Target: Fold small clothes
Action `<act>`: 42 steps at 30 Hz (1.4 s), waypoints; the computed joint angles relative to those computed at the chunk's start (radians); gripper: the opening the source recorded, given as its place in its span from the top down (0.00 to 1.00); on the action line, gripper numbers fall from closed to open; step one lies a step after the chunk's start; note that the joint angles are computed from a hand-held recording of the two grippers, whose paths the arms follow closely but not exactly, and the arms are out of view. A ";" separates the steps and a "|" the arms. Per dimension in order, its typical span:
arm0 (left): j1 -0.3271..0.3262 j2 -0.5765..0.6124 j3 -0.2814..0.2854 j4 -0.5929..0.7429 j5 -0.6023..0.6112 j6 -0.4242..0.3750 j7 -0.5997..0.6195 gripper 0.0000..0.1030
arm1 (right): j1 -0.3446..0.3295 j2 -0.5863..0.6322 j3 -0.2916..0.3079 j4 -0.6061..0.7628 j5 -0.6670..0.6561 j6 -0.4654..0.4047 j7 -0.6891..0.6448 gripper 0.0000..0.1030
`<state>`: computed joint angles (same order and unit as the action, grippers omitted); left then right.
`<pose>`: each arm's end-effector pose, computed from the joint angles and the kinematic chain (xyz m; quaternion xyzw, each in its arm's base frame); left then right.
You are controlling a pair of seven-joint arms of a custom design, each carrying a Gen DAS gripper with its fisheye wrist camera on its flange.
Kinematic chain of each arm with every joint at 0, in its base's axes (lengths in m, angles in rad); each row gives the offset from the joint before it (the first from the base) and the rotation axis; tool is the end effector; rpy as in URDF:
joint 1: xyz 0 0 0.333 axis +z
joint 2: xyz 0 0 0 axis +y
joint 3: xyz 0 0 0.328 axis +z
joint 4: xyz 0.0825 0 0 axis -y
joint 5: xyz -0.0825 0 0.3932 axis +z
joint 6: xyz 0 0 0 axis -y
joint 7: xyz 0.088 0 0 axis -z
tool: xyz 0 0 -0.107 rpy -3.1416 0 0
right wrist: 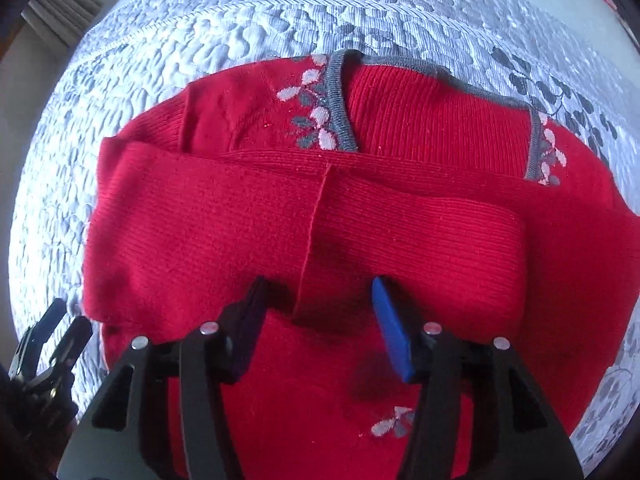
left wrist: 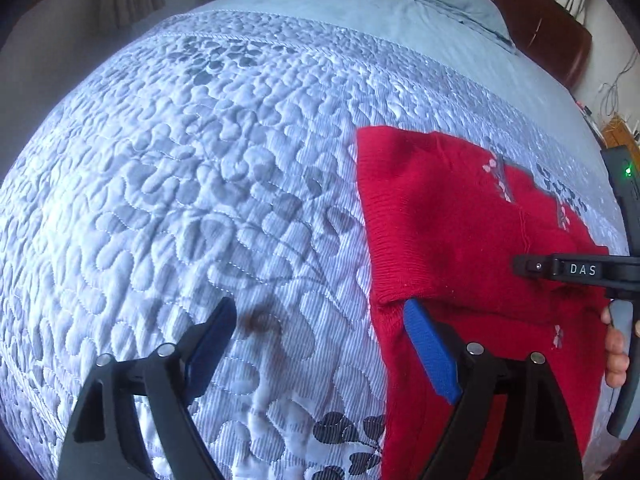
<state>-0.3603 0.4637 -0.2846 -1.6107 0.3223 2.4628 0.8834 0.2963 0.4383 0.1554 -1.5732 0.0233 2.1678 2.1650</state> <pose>0.5979 -0.4108 0.4174 -0.6510 0.7284 -0.1942 0.0894 0.6432 0.2958 0.4131 -0.6404 0.7627 0.0200 0.0887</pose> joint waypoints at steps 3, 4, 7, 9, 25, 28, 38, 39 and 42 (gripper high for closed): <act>0.001 0.009 0.000 0.006 -0.004 -0.009 -0.003 0.16 | 0.005 -0.010 -0.007 0.001 -0.030 -0.020 -0.013 0.90; 0.003 0.006 -0.002 0.000 -0.008 -0.006 -0.002 0.16 | -0.006 -0.031 -0.004 -0.021 -0.014 -0.009 -0.021 0.92; -0.002 0.006 0.002 -0.004 0.002 0.001 -0.012 0.16 | -0.060 -0.178 -0.003 -0.205 0.080 0.164 -0.061 0.93; 0.001 0.001 0.000 -0.013 0.001 0.014 -0.011 0.16 | -0.082 -0.284 -0.020 -0.326 0.122 0.241 -0.079 0.93; -0.055 0.032 0.008 0.014 0.089 0.005 0.013 0.16 | -0.034 -0.584 -0.281 -0.868 0.640 0.524 -0.339 0.51; -0.063 0.036 0.014 0.015 0.104 0.007 0.010 0.15 | -0.072 -0.532 -0.243 -0.812 0.556 0.494 -0.298 0.53; -0.063 0.027 0.020 -0.006 0.114 0.032 -0.020 0.15 | -0.142 -0.513 -0.190 -0.711 0.243 0.522 -0.191 0.94; -0.067 0.028 0.022 -0.005 0.121 0.030 -0.025 0.15 | -0.159 -0.493 -0.188 -0.690 0.157 0.510 -0.110 0.93; -0.079 0.033 0.027 0.002 0.148 0.017 -0.023 0.14 | -0.181 -0.421 -0.191 -0.619 0.138 0.379 -0.057 0.69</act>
